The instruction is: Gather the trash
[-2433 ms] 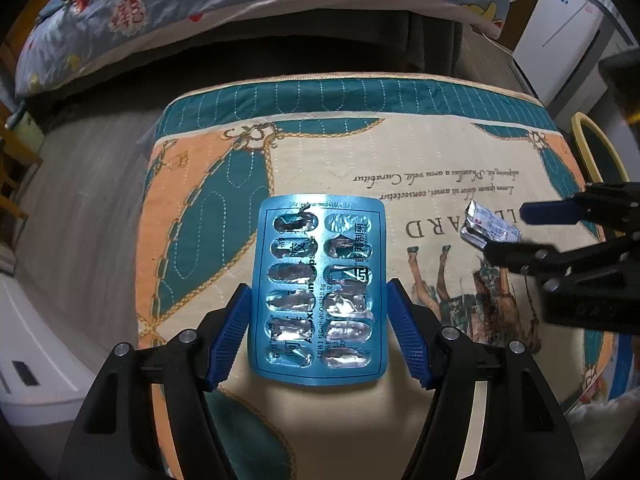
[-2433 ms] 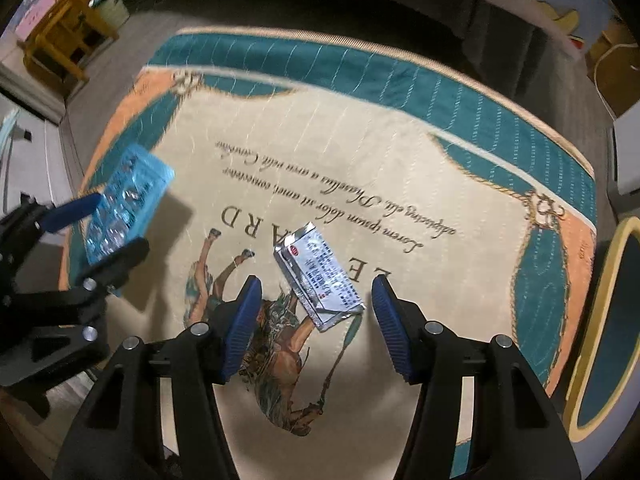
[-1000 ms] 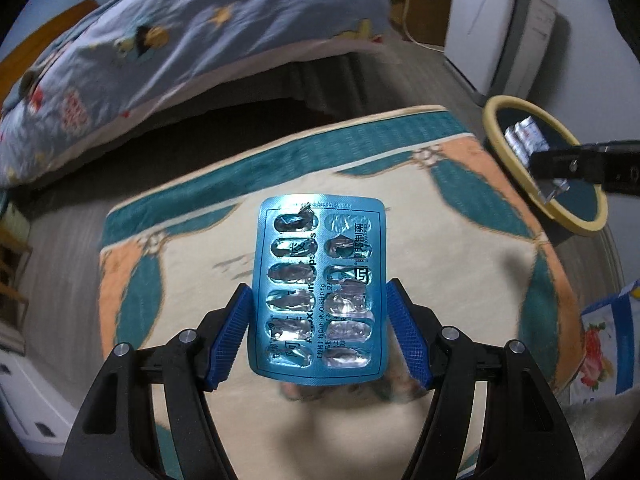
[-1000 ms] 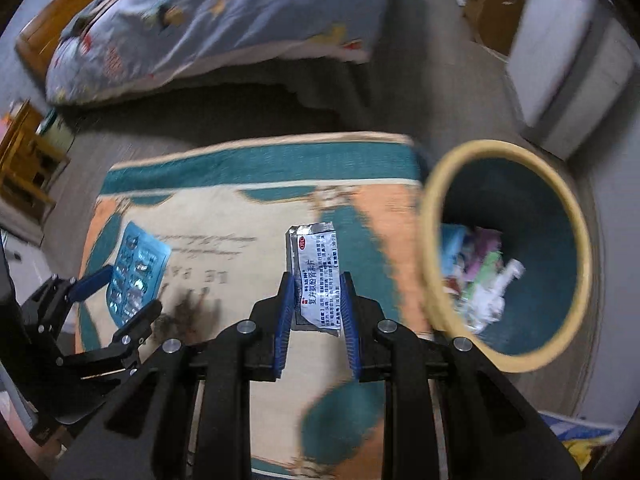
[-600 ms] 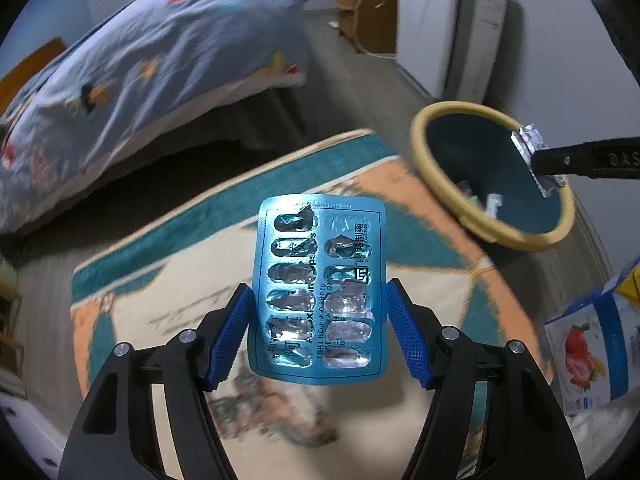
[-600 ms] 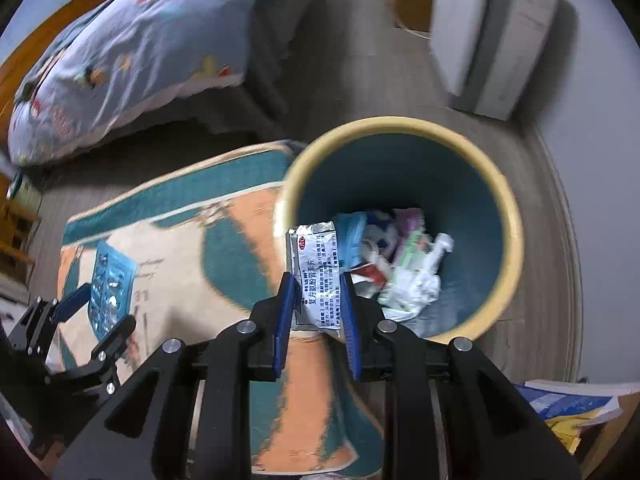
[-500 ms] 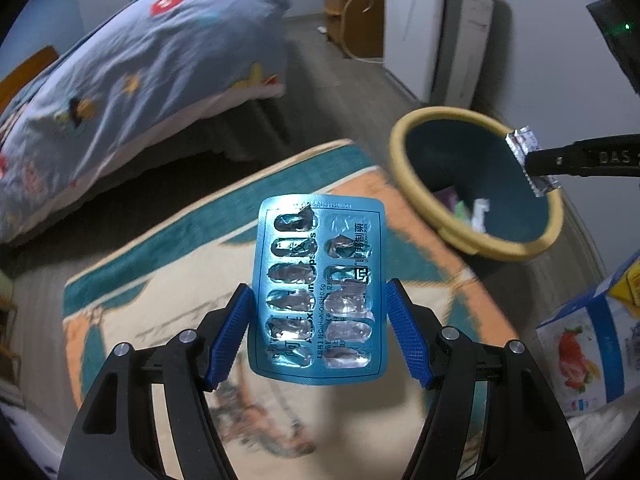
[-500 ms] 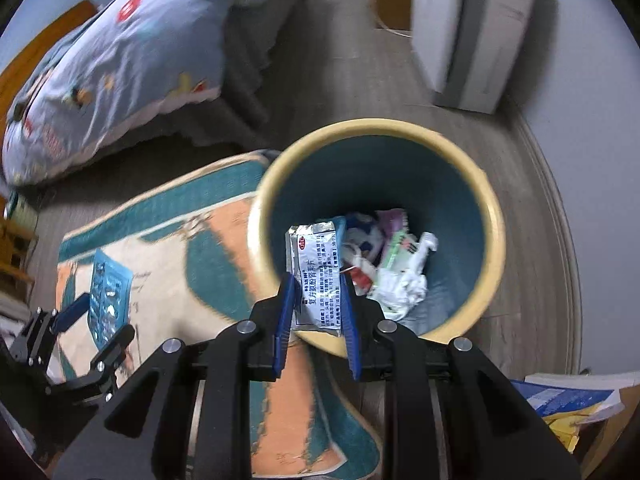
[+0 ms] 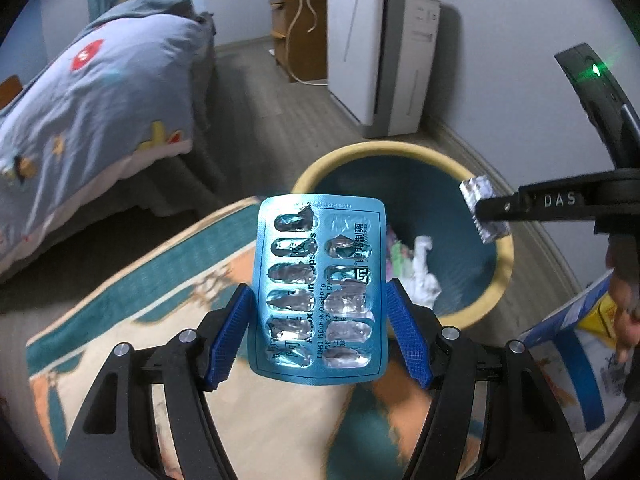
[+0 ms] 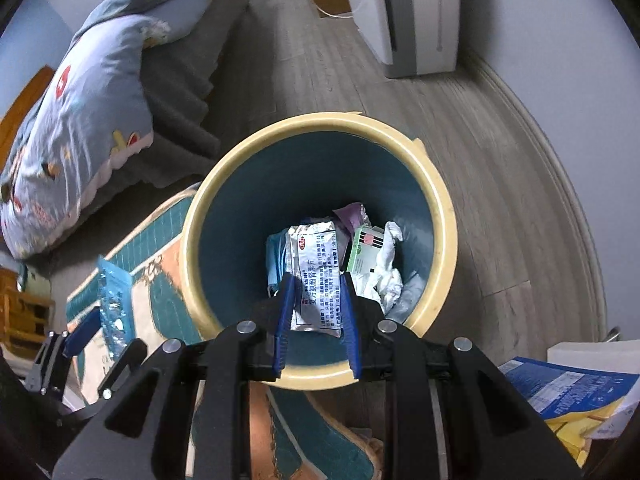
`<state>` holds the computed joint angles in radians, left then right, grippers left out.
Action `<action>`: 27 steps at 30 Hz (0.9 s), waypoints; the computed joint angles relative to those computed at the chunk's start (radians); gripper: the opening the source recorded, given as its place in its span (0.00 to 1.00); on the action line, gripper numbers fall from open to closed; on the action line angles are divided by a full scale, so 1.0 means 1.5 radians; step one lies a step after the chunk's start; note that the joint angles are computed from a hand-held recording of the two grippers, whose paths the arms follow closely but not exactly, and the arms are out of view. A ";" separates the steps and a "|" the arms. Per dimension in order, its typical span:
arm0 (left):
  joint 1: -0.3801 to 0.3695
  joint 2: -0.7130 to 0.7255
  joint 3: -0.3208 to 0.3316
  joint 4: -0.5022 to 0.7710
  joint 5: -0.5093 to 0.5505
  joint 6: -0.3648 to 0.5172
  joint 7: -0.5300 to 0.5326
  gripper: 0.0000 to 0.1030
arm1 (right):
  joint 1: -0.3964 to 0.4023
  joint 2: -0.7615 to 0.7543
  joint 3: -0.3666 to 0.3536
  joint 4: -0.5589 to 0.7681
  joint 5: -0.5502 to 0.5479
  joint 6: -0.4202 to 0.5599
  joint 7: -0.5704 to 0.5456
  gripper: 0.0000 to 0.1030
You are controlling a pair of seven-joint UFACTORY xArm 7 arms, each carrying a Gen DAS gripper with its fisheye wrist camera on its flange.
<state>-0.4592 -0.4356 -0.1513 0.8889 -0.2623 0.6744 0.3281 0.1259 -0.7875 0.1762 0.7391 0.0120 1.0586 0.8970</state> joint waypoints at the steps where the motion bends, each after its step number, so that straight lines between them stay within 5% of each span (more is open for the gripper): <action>1: -0.004 0.015 -0.004 0.009 -0.002 -0.005 -0.001 0.67 | -0.001 -0.006 -0.006 -0.007 0.003 -0.004 0.001 0.22; 10: -0.017 0.101 -0.038 0.040 0.035 -0.064 -0.001 0.68 | -0.014 -0.013 -0.032 -0.042 0.026 -0.055 -0.005 0.23; 14: -0.025 0.115 -0.040 0.042 0.040 -0.084 0.012 0.78 | -0.018 -0.002 -0.033 -0.039 0.024 -0.061 -0.014 0.23; 18: -0.027 0.122 -0.041 0.047 0.041 -0.077 0.004 0.79 | -0.020 -0.005 -0.033 -0.037 0.022 -0.048 -0.019 0.37; 23: -0.030 0.097 -0.033 0.047 0.034 -0.049 0.010 0.80 | -0.024 -0.027 -0.029 -0.034 0.017 -0.029 -0.020 0.38; 27: -0.033 0.048 -0.015 0.051 0.007 -0.008 0.033 0.90 | -0.025 -0.065 -0.012 -0.015 0.012 0.019 -0.002 0.47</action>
<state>-0.5090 -0.3631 -0.1733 0.9653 -0.2513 0.6631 0.3769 0.0880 -0.8846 0.1582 0.7162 0.0302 1.0879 0.8937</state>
